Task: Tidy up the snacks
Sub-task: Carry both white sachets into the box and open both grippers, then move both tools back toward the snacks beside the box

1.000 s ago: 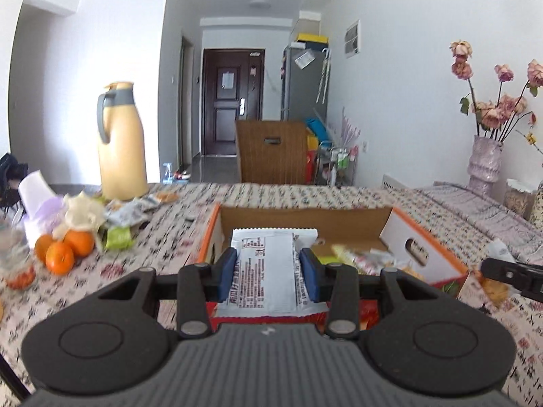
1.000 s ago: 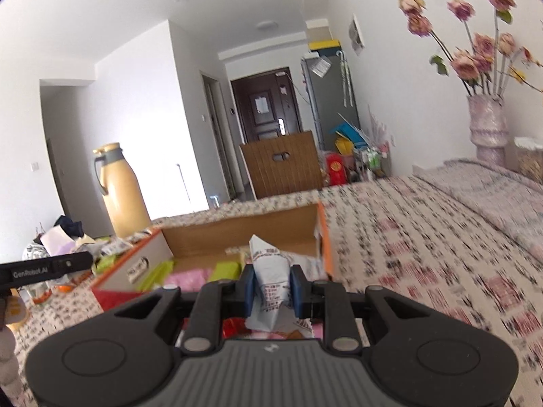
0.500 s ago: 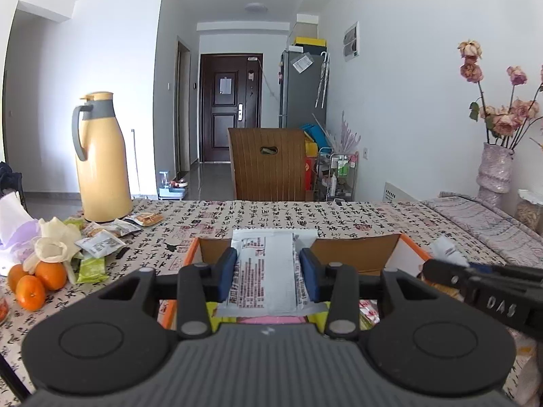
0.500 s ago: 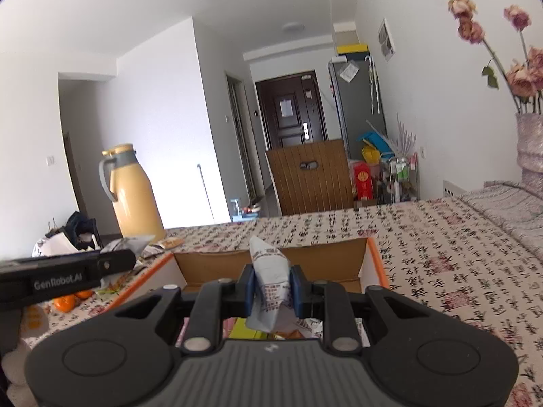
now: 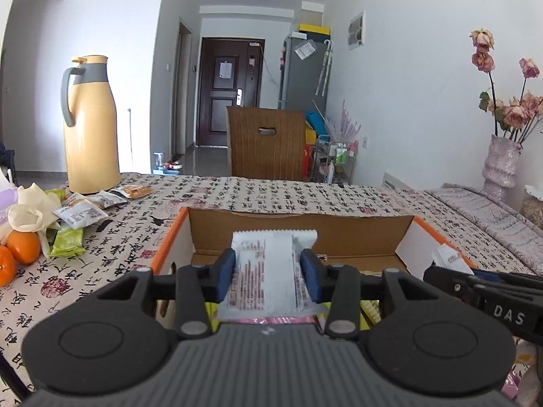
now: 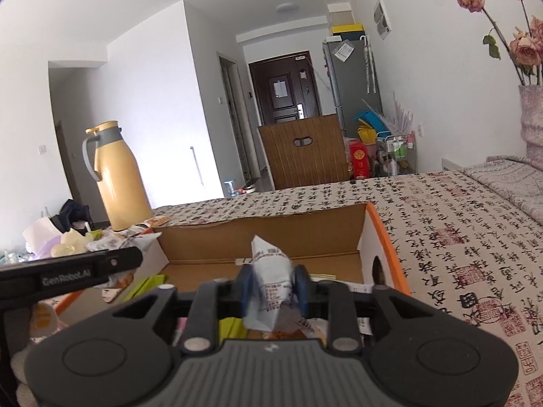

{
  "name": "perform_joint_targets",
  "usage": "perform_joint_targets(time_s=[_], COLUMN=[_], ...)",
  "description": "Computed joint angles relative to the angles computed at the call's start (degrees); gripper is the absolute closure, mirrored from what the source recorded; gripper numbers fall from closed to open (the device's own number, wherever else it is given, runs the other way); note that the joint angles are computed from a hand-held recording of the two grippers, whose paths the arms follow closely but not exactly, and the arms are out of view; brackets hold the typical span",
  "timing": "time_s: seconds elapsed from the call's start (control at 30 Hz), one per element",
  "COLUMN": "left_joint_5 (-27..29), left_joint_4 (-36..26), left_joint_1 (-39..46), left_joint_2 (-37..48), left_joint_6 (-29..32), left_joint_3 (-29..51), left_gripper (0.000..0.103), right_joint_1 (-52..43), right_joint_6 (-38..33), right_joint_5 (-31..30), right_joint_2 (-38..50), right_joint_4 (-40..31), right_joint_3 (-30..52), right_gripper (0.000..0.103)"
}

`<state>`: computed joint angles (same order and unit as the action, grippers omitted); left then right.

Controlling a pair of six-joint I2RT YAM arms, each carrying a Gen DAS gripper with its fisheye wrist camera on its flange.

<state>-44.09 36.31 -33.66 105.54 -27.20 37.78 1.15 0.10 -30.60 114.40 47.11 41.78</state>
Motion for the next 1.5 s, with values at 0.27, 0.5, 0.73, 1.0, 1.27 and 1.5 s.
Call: perform_joint_targets(time_s=[0.27, 0.5, 0.73, 1.0, 1.27, 1.5], left_joint_5=[-4.2, -3.8, -3.7, -5.3, -9.3, -15.4], left_joint_4=[0.5, -0.1, -3.8, -11.4, -19.0, -27.7], left_joint_1=[0.3, 0.5, 0.5, -3.0, -10.0, -19.4], left_joint_2=[-0.8, -0.5, -2.6, -11.5, -18.4, -20.9], left_joint_6=[-4.0, -5.5, -7.4, -10.5, -18.2, -29.5], left_joint_3=[-1.5, -1.2, -0.4, -3.5, -9.2, -12.4], left_gripper=[0.000, 0.000, 0.000, 0.000, 0.000, 0.000], right_joint_1=[-1.1, -1.0, -1.1, -4.1, -8.8, -13.3], right_joint_6=[2.4, 3.0, 1.9, 0.3, -3.0, -6.6], right_joint_5=[0.5, 1.1, 0.2, -2.2, -6.6, -11.2], right_joint_2=[0.2, 0.8, -1.0, -9.1, -15.7, -21.0], right_joint_4=[2.3, 1.6, -1.0, -2.6, -2.9, -2.2], right_joint_3=[-0.9, 0.0, 0.1, -5.7, -13.7, -21.5], right_gripper=[0.006, 0.003, 0.003, 0.000, 0.000, 0.000])
